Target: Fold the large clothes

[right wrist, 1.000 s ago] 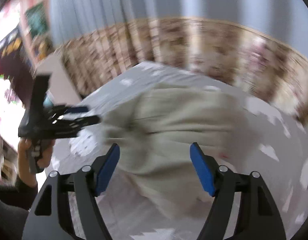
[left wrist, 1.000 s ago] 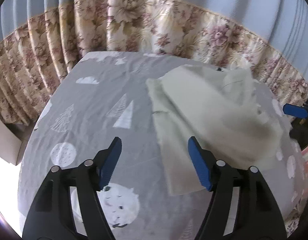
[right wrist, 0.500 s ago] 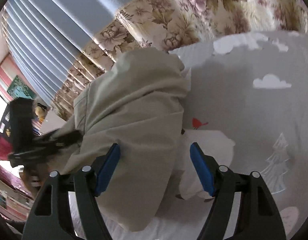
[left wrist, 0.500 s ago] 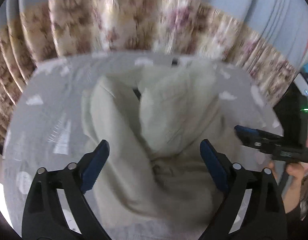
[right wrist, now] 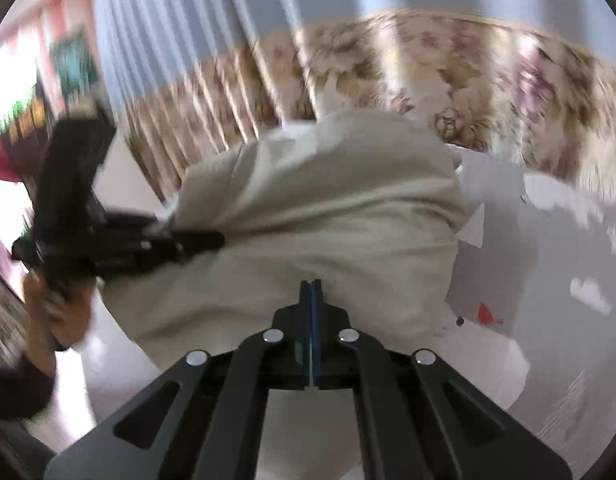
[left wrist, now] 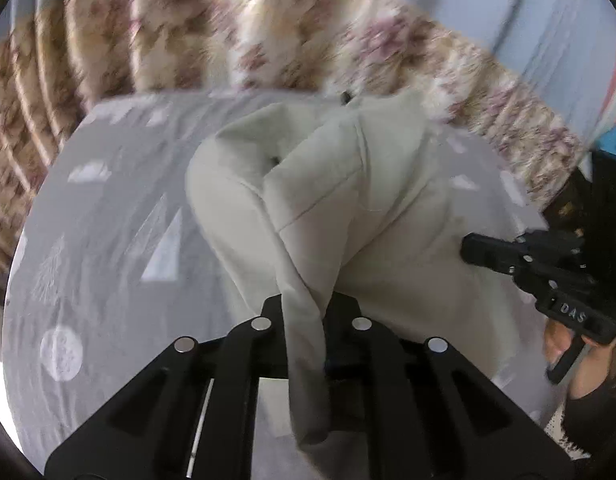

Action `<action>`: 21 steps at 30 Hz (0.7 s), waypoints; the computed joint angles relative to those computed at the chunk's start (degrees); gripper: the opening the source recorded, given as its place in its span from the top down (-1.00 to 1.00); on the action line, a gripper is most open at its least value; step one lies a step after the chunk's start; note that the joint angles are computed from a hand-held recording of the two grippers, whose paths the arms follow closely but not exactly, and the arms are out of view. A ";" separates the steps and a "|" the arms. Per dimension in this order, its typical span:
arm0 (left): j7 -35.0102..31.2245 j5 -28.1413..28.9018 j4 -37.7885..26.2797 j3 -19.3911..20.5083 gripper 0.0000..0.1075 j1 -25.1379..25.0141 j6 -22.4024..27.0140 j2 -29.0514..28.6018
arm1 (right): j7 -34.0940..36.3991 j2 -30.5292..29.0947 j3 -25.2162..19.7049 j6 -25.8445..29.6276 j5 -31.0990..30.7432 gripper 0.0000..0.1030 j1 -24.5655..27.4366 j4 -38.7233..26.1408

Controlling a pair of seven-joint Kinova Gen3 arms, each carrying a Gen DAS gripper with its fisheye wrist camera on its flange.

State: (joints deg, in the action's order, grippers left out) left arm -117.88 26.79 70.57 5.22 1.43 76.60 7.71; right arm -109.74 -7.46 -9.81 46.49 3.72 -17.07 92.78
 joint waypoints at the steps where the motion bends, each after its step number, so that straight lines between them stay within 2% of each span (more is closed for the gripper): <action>1: 0.11 -0.93 1.06 -0.24 0.81 0.25 -0.36 0.55 | -1.31 0.98 -2.22 1.10 2.33 1.00 0.74 -0.55; 4: -2.55 -0.40 5.42 -0.72 0.67 0.10 -3.83 1.25 | -3.51 2.45 -10.18 -0.39 9.32 1.00 6.14 1.94; 6: -1.04 1.35 4.37 0.16 0.64 -1.29 -4.00 3.08 | -6.88 3.31 -13.20 -2.05 12.35 1.00 9.37 2.41; 9: 1.58 -1.17 1.23 0.43 0.60 0.45 -4.39 4.83 | -6.12 4.31 -12.81 0.22 12.30 1.00 9.96 -0.27; 11: 2.84 -4.79 1.74 0.78 0.59 2.28 -6.24 3.60 | -3.03 4.35 -11.45 1.62 9.31 1.00 9.59 -1.89; 12: 2.86 -5.79 2.37 0.82 0.54 2.64 -7.04 2.57 | -1.41 3.22 -10.25 2.05 7.33 0.93 9.23 -2.20; 13: 2.80 -6.99 3.58 0.76 0.38 3.01 -8.35 0.78 | -0.07 2.17 -9.80 2.07 5.34 0.90 9.88 -2.12; 14: 2.99 -7.66 4.63 0.56 0.27 3.13 -9.41 -0.77 | 0.63 1.08 -9.02 1.68 3.59 0.73 10.08 -1.62; 15: 3.88 -8.61 5.42 0.40 -0.02 3.44 -10.31 -2.10 | 0.39 -0.54 -8.17 1.09 2.50 0.57 10.42 -0.82; 16: 4.49 -8.99 6.29 -0.18 -0.20 3.65 -11.14 -3.67 | -0.34 -1.66 -8.33 0.83 2.35 0.28 11.34 -0.33; 18: 3.81 -7.52 6.96 -0.81 -0.28 2.54 -10.75 -5.73 | -3.01 -3.88 -7.52 0.34 3.23 0.22 11.29 1.27; 21: 1.60 -3.48 8.66 -2.67 -0.41 0.83 -9.37 -8.68 | -1.48 -6.72 -6.46 0.10 -1.29 0.22 11.94 4.44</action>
